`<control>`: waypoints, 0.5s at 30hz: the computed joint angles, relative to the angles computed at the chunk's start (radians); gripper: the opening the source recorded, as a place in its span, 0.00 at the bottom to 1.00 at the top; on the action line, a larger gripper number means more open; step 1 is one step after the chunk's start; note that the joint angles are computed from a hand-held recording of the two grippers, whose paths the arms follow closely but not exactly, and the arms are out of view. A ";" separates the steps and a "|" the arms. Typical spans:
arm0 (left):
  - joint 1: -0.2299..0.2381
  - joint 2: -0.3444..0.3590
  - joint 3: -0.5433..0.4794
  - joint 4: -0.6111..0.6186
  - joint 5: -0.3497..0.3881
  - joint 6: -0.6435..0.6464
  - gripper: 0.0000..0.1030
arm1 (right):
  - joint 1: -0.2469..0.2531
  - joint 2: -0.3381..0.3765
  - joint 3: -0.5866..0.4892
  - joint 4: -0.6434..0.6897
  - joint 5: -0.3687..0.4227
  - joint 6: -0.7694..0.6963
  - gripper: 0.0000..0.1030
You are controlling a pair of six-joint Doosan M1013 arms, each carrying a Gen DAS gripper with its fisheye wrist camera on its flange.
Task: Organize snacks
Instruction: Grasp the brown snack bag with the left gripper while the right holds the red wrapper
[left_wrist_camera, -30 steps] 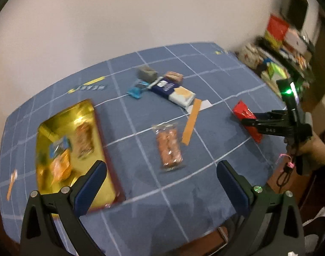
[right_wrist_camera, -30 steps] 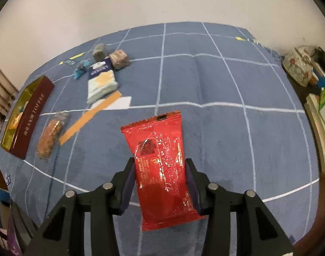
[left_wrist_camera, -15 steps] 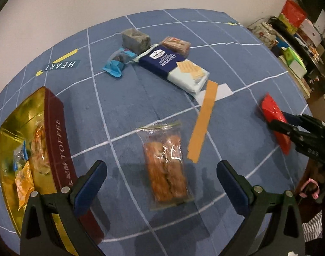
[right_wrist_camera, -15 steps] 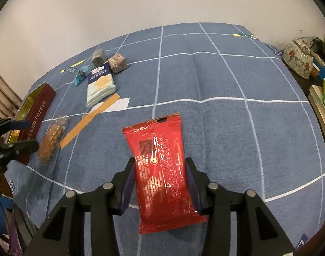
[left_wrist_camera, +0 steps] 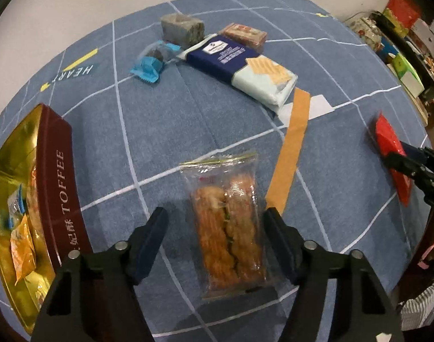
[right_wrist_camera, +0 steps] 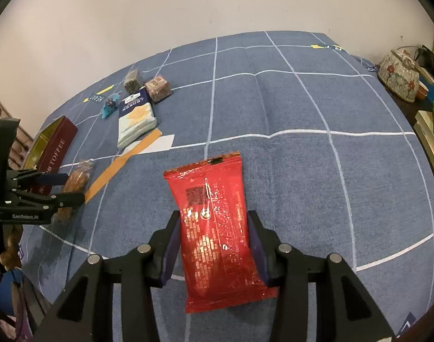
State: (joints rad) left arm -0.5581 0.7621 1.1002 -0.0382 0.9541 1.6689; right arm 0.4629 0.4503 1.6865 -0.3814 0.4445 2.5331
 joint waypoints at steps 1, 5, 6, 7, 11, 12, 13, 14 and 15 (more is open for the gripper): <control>-0.001 -0.007 0.013 -0.007 -0.019 0.012 0.35 | 0.000 0.000 0.000 -0.001 -0.001 0.001 0.44; -0.022 -0.049 0.074 0.037 -0.080 -0.007 0.32 | -0.002 0.000 0.003 0.003 -0.009 0.004 0.44; -0.023 -0.067 0.098 0.029 -0.110 -0.007 0.32 | -0.002 -0.001 0.005 0.005 -0.012 0.004 0.44; -0.024 -0.080 0.111 0.021 -0.125 -0.007 0.32 | -0.002 -0.001 0.006 0.004 -0.015 0.006 0.44; -0.009 -0.152 0.181 -0.071 -0.207 0.003 0.32 | 0.002 0.001 0.002 -0.020 -0.002 0.020 0.44; -0.003 -0.173 0.203 -0.092 -0.229 0.006 0.32 | 0.003 0.002 0.000 -0.024 0.003 0.021 0.44; 0.000 -0.183 0.210 -0.103 -0.237 0.007 0.32 | 0.004 0.003 -0.002 -0.026 0.006 0.022 0.44; 0.008 -0.201 0.227 -0.117 -0.251 0.007 0.32 | 0.004 0.003 -0.002 -0.026 0.006 0.022 0.44; 0.013 -0.213 0.235 -0.118 -0.258 -0.001 0.32 | 0.004 0.003 -0.002 -0.027 0.006 0.024 0.44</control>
